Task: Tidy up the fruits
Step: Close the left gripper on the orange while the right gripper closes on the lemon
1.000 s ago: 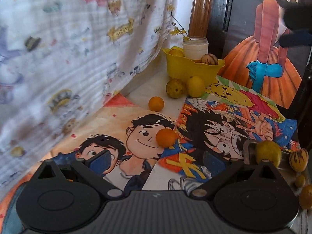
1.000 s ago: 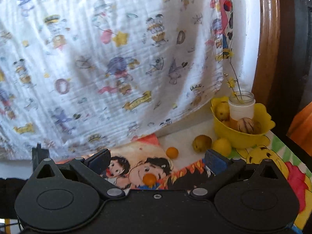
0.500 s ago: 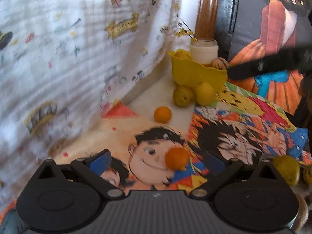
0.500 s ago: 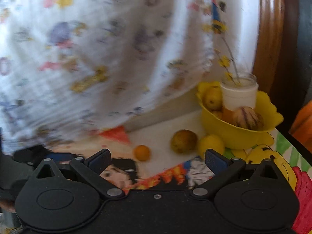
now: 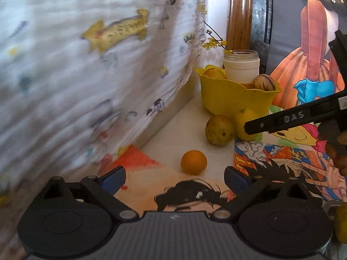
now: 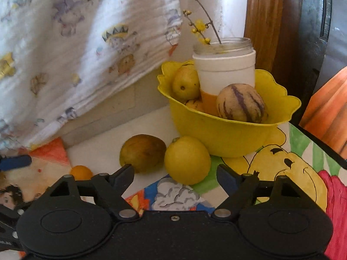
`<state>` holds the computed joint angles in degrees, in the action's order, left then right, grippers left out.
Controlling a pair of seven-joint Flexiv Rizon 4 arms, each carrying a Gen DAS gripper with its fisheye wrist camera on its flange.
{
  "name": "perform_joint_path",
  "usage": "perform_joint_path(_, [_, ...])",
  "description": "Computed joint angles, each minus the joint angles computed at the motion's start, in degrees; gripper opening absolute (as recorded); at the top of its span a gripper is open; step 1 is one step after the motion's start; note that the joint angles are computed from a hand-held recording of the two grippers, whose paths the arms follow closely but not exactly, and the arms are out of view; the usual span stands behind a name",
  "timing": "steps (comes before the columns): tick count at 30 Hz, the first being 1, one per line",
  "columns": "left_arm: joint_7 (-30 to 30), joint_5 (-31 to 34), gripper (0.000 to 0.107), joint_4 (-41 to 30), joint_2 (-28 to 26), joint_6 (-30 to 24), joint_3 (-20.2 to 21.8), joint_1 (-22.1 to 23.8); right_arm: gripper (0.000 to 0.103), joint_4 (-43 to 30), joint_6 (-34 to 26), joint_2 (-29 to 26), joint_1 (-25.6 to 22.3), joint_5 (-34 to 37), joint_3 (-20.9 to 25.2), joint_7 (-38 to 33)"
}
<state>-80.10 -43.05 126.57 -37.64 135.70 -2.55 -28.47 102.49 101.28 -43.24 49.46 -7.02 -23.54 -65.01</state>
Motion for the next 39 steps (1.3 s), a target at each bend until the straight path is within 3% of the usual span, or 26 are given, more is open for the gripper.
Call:
perform_joint_path(14, [-0.49, 7.11, 0.081, -4.66, -2.94, -3.48, -0.13, 3.62, 0.07, -3.93, 1.42, -5.25, -0.01, 1.29, -1.4, -0.31])
perform_joint_path(18, [-1.73, 8.99, 0.068, -5.18, -2.95, -5.51, -0.33, 4.57, 0.06, -4.13, 1.62, -6.28, 1.3, 3.04, -3.09, 0.19])
perform_joint_path(28, [-5.34, 12.54, 0.039, -6.11, -2.91, -8.59, 0.1, 5.72, 0.058, -5.57, 0.74, -7.49, 0.49, 3.16, -2.43, 1.52])
perform_joint_path(34, [-6.21, 12.63, 0.036, -6.28, -2.64, -9.42, 0.97, 4.92, 0.056, -4.95, 2.28, -7.94, 1.24, 4.43, -3.22, 2.19])
perform_joint_path(39, [-7.61, 13.87, 0.036, -5.69, -1.73, -9.78, 0.95, 5.2, 0.056, -2.75, 4.59, -5.57, -1.11, 5.28, 0.75, 1.08])
